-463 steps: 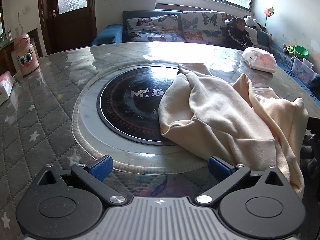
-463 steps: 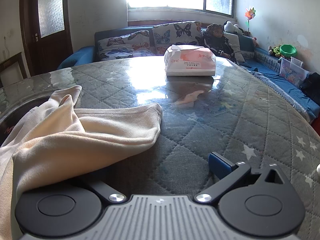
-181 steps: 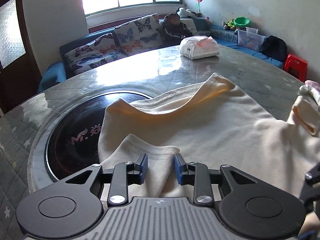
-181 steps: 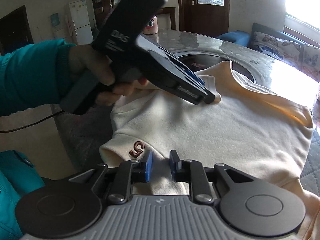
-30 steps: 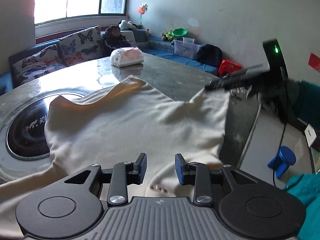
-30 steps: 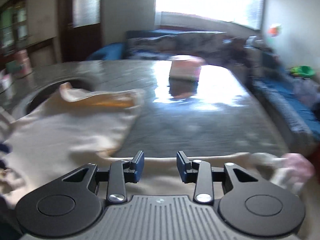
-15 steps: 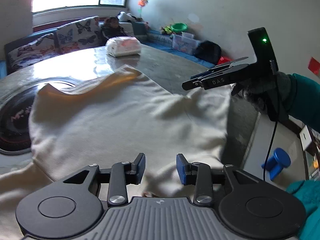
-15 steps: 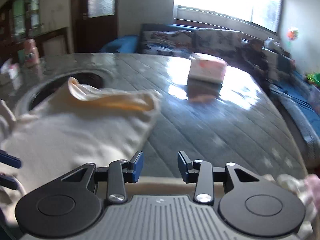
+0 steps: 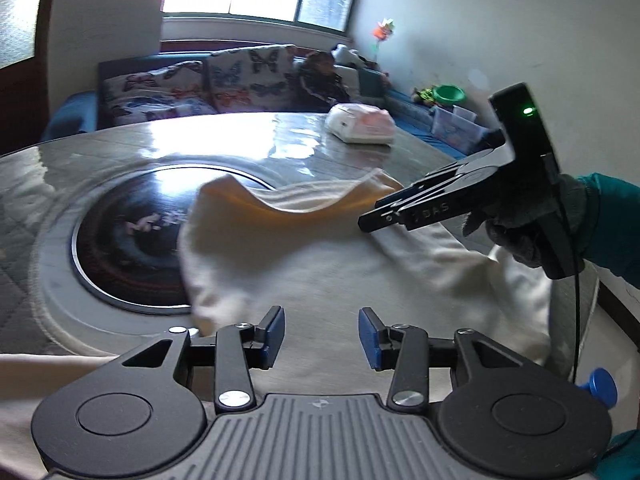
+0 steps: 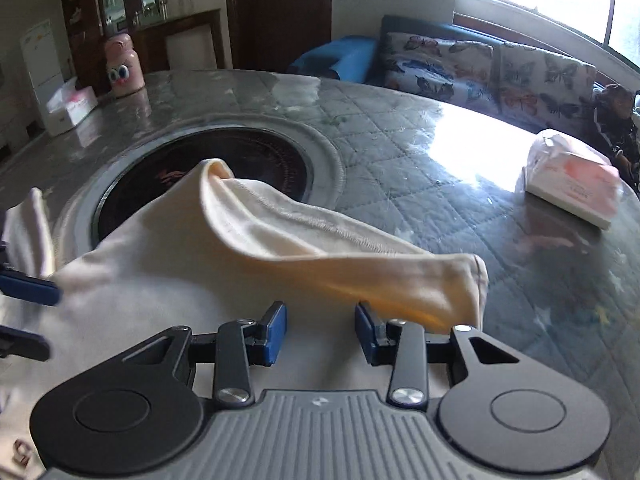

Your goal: Fold clothes

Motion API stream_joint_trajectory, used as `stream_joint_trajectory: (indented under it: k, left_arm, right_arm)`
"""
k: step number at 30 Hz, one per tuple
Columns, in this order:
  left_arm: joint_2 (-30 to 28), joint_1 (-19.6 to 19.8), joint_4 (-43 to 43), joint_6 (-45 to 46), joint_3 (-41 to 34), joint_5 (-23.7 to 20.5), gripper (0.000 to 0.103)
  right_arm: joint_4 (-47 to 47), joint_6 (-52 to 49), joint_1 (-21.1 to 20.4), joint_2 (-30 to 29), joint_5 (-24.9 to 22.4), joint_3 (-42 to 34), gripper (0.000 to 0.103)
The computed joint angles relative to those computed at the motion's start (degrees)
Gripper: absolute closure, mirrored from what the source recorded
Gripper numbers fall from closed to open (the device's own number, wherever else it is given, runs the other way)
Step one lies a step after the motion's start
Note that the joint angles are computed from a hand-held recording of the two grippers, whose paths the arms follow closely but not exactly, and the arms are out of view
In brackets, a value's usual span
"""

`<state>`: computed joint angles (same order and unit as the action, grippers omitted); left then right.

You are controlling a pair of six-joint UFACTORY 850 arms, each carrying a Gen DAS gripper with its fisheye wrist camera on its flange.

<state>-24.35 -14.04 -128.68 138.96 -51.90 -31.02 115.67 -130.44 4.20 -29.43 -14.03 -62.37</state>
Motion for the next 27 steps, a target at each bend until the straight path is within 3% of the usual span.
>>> stream_joint_trajectory:
  k: [3, 11, 20, 23, 26, 27]
  left_arm:
    - [-0.3, 0.3, -2.0, 1.4, -1.2, 1.4, 0.058]
    - [-3.5, 0.4, -8.4, 3.1, -9.3, 10.1, 0.055]
    - [-15.0, 0.2, 5.5, -14.8, -25.5, 15.7, 0.057]
    - [-17.2, -0.2, 8.5, -17.4, -27.9, 15.3, 0.057]
    - [-18.2, -0.6, 8.7, -17.1, -28.7, 14.6, 0.072]
    - [-18.3, -0.8, 6.8, -15.0, -28.5, 14.3, 0.082]
  right_arm:
    - [-2.1, 3.8, -0.3, -1.5, 0.5, -2.6, 0.064]
    - [8.8, -1.7, -1.8, -3.2, 1.4, -5.9, 0.064]
    - [10.8, -3.1, -4.2, -1.0, -1.7, -3.0, 0.063]
    - [10.3, -3.5, -4.6, -0.2, -2.3, -2.0, 0.063]
    - [9.8, -4.2, -4.8, 0.4, -3.0, -1.0, 0.063]
    - [9.4, -3.9, -4.8, 0.4, -3.2, -0.9, 0.063]
